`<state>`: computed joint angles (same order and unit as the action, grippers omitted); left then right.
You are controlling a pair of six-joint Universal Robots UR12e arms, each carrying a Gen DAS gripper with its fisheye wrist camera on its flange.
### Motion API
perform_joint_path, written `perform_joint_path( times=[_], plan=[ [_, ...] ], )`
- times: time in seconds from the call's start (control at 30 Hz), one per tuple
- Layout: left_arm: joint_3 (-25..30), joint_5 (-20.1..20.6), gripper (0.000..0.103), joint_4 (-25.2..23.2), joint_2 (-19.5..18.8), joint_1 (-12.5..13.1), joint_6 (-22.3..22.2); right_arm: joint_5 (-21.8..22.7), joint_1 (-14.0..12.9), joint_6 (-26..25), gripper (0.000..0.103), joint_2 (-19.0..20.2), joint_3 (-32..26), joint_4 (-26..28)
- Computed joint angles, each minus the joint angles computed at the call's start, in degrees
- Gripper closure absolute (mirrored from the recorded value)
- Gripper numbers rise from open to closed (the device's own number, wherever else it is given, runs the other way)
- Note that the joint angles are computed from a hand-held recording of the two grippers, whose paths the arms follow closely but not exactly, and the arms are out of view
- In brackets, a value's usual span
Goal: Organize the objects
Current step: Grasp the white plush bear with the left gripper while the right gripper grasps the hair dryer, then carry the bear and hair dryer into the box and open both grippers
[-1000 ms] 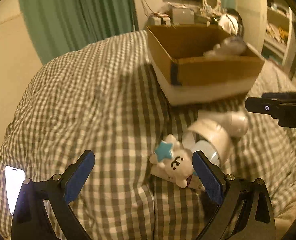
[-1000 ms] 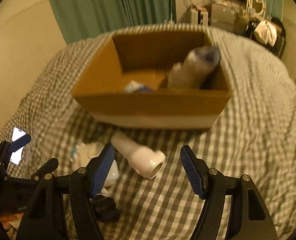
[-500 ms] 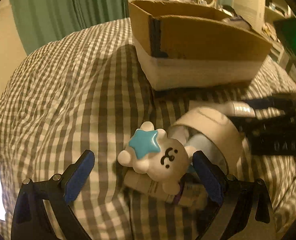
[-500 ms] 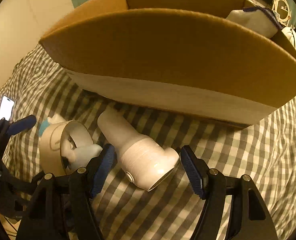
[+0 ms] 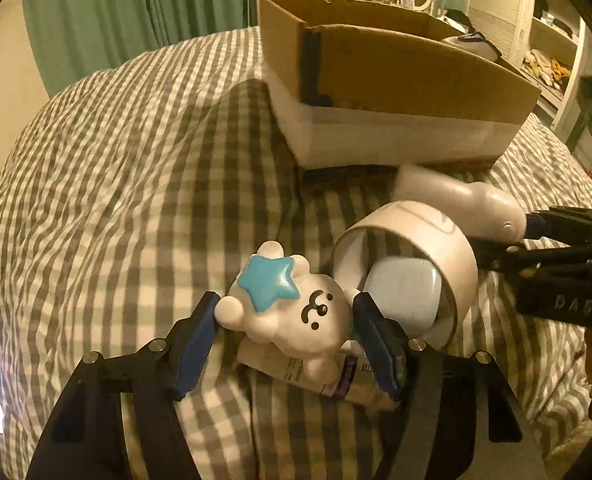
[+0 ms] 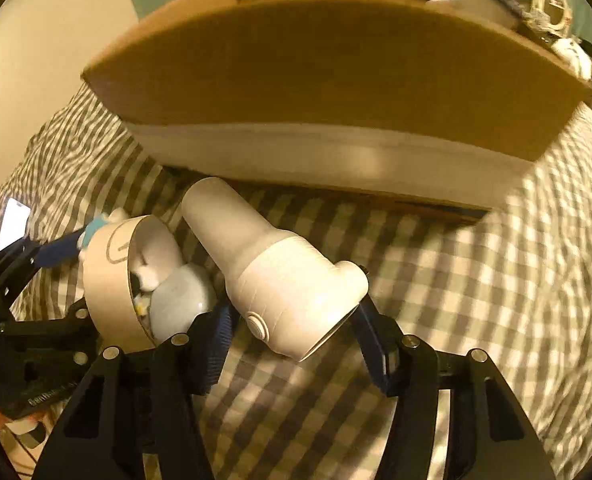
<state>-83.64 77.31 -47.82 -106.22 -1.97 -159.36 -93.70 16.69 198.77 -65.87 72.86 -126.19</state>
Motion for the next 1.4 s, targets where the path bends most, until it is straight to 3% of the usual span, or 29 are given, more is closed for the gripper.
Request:
perform_joint_path(
  times=[0.3,0.53,0.63,0.87,1.0,1.1,1.17,1.4],
  plan=[
    [0.2,0.1,0.034,-2.8,3.1,1.4,-0.6,-3.5,1.9,1.3,0.047,-2.6,0.2,1.5],
    [4.4,-3.4,0.034,-4.5,4.3,3.1,-2.0,-8.5,4.1,-0.4,0.047,-3.8,-4.9,4.7],
    [8.1,-5.5,0.034,-6.0,3.8,3.5,-3.1,-10.2,3.7,-2.0,0.047,-3.1,-9.6,7.2],
    [19.6,-8.5,0.034,-6.5,-0.6,2.7,-4.6,-13.8,3.4,-0.6,0.046,-1.1,-19.2,12.4],
    [26.8,-9.1,0.034,-6.5,-4.6,1.4,-4.1,-15.2,3.0,-0.7,0.047,3.5,-28.3,14.7],
    [30.1,-9.1,0.034,-4.9,-6.7,0.9,-3.9,-15.0,2.3,-0.6,0.047,6.9,-34.5,16.0],
    [33.4,-10.5,0.034,-6.3,-8.9,0.8,-3.6,-14.9,1.6,-1.1,0.046,8.6,-37.2,15.8],
    [40.5,-8.9,0.034,-8.9,-15.1,-0.9,-2.0,-12.0,-1.3,-0.4,0.046,14.6,-45.3,18.5]
  ],
)
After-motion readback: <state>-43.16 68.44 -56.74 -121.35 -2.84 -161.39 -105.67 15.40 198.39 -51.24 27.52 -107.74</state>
